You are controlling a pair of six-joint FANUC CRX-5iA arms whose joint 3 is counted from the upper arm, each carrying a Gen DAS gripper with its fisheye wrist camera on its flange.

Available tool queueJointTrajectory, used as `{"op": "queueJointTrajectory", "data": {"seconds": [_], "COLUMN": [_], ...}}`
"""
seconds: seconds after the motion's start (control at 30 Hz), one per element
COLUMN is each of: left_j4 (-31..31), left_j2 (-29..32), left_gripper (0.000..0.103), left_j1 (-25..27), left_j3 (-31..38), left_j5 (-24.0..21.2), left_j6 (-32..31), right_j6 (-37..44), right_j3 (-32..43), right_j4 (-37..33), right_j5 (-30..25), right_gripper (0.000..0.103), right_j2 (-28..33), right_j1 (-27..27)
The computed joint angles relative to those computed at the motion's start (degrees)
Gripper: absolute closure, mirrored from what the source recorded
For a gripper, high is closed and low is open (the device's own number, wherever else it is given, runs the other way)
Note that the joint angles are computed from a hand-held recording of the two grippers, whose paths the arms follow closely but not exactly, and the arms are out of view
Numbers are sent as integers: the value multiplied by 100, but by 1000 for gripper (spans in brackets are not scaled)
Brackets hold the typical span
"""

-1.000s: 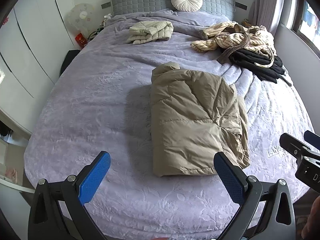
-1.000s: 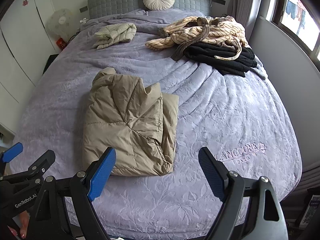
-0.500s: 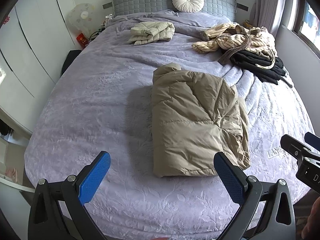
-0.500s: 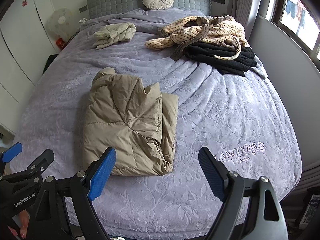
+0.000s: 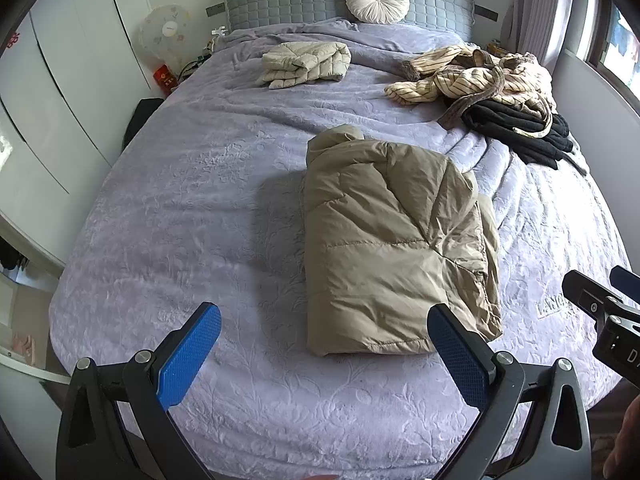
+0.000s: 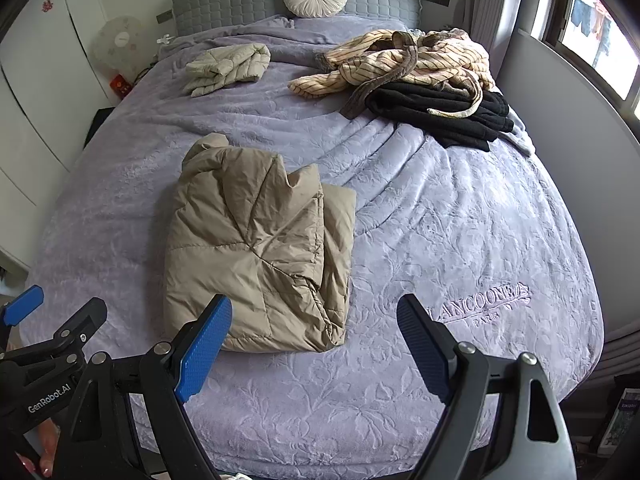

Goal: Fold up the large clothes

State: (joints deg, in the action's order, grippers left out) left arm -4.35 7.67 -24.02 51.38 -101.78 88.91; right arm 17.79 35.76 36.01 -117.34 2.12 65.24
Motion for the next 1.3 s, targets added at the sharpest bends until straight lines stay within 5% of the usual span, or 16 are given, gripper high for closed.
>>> {"op": "queueJointTrajectory", "data": {"seconds": [1.3], "left_j4": [-20], "left_j2": [64], "left_gripper": [0], "left_j1": [12], "left_j3": [66], "left_j5": [-22], "left_j6": [-25], "right_j6": [109], "right_j3": [68], "right_j4": [-41], "right_j5": [5], "right_gripper": [16], "right_j2": [22], "right_j1": [-73]}}
